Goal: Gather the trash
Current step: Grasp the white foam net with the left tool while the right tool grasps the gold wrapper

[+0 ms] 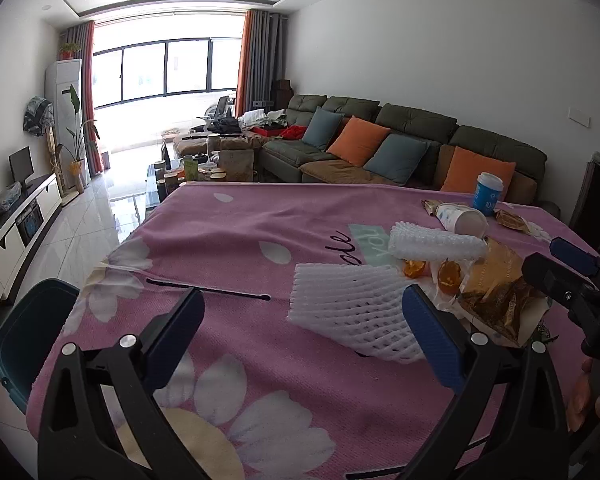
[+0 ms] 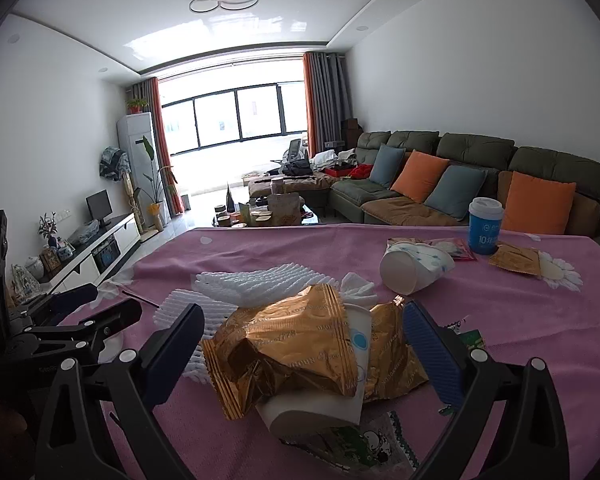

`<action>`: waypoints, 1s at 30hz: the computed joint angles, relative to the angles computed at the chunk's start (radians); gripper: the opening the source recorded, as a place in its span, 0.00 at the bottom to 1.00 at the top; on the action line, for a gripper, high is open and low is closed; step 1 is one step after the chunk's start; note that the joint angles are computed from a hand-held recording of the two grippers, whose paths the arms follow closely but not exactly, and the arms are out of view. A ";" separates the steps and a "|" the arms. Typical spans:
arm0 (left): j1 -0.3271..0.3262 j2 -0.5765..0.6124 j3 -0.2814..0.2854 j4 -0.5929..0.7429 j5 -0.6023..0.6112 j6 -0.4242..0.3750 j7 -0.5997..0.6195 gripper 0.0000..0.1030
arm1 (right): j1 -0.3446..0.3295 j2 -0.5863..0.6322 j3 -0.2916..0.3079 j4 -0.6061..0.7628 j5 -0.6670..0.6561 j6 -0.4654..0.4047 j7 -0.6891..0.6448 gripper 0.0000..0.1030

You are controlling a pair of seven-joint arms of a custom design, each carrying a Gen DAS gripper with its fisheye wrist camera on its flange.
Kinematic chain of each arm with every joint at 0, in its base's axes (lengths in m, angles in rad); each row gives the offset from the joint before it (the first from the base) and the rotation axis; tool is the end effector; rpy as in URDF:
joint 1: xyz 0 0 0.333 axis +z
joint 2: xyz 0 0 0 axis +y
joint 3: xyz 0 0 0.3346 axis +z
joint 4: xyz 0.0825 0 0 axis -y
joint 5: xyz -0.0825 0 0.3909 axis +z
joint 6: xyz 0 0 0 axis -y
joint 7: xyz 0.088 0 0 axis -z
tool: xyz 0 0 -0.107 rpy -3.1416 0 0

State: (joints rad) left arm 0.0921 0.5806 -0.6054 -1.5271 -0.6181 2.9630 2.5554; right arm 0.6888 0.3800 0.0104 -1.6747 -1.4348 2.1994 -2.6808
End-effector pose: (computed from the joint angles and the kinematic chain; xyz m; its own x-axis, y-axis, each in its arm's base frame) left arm 0.7189 -0.2372 0.4690 -0.6596 -0.7497 0.0531 -0.4057 0.2956 -0.8649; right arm 0.5598 0.4245 0.4376 -0.3770 -0.9187 -0.1179 -0.3067 0.2440 -0.9200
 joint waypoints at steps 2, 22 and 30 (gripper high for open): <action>-0.073 0.021 0.098 0.064 0.069 -0.089 -0.101 0.95 | -0.010 -0.003 0.003 -0.005 0.016 0.028 -0.008 0.91; -0.159 0.199 0.205 0.407 0.152 -0.517 -0.301 0.16 | -0.044 -0.035 -0.004 -0.041 -0.017 0.157 -0.017 0.47; -0.080 0.125 0.180 0.332 0.032 -0.496 -0.232 0.13 | -0.056 -0.050 0.004 -0.025 -0.072 0.190 0.010 0.47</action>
State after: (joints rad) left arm 0.0118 0.7057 -0.4259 -1.1951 -0.5861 2.4675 2.3236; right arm 0.6326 0.3305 0.0144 -1.6996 -1.5066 2.3896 -2.6712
